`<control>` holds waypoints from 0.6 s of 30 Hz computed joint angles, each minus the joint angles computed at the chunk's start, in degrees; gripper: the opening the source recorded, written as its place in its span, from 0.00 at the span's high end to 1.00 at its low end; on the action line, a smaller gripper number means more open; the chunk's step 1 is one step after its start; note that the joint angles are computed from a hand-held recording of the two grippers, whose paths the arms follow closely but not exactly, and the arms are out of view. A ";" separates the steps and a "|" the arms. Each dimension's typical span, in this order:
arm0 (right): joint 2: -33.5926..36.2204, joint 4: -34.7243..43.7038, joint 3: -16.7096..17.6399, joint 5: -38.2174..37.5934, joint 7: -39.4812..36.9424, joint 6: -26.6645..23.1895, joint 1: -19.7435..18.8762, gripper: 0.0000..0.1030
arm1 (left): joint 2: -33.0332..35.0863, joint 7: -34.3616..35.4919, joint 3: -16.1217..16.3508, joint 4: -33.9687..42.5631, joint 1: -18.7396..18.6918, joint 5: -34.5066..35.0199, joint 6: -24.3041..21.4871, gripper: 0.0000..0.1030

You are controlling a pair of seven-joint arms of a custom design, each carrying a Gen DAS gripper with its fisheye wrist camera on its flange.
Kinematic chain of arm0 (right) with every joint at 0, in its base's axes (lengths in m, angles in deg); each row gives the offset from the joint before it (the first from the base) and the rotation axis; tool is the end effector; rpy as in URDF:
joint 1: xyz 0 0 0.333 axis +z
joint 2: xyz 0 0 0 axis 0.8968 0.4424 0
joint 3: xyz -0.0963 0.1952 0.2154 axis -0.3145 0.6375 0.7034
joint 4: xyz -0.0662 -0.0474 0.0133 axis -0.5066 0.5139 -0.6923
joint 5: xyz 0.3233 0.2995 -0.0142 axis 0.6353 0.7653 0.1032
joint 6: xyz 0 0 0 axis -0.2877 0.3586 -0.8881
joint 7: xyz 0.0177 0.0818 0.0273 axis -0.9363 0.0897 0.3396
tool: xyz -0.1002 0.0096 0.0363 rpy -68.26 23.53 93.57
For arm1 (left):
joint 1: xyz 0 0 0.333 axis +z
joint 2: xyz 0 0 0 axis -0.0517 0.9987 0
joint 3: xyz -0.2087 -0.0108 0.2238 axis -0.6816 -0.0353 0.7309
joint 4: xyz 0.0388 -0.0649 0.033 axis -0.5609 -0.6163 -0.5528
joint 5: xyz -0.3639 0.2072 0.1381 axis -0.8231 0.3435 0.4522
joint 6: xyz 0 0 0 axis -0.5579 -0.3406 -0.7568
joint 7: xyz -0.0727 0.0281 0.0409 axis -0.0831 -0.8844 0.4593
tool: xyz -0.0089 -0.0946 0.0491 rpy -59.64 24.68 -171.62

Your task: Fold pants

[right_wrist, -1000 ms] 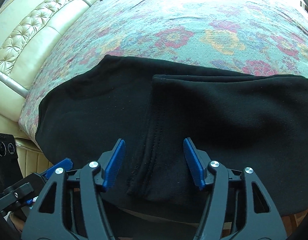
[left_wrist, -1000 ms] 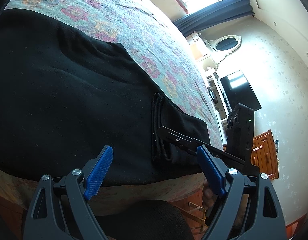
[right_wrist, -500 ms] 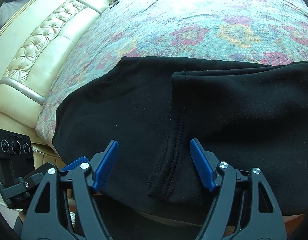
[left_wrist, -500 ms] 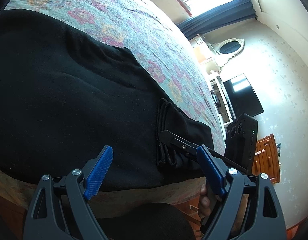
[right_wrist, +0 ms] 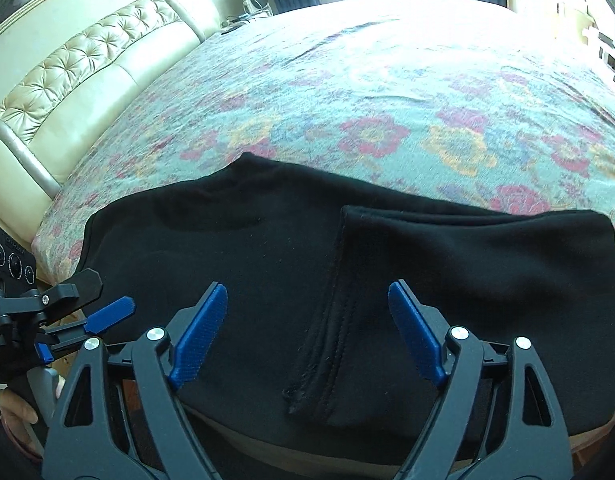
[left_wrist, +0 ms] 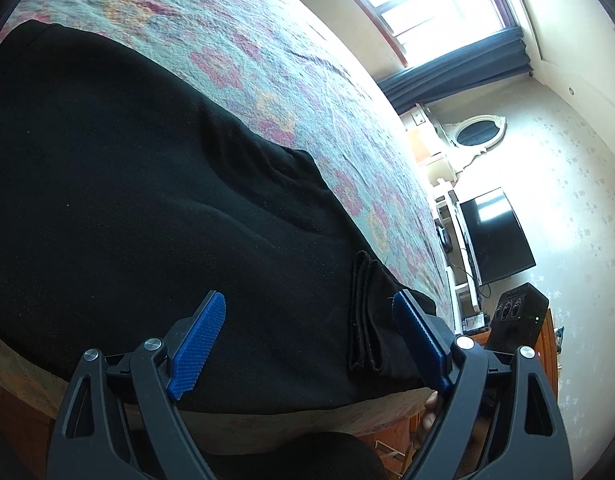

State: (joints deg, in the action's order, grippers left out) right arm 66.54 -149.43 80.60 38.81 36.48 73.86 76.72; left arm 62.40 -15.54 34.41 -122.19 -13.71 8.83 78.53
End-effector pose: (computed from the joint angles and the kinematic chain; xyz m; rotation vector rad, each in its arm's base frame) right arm 0.7294 0.2155 0.5394 -1.9871 1.5121 -0.1607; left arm 0.6647 -0.3372 0.5184 2.3196 -1.3597 1.4123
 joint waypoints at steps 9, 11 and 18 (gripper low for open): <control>9.44 11.60 -0.09 0.87 3.39 -6.84 -1.68 0.35 | 0.31 0.98 -0.75 -0.11 0.79 -1.22 -0.55 0.18; 10.97 14.18 0.87 1.68 1.02 -9.34 -2.44 0.25 | 0.51 1.34 -0.78 0.12 0.80 -1.36 -0.99 0.18; 4.33 8.02 3.90 20.86 -8.28 -13.57 -12.33 0.23 | 1.14 0.97 -0.69 0.77 0.61 -1.83 -0.52 0.18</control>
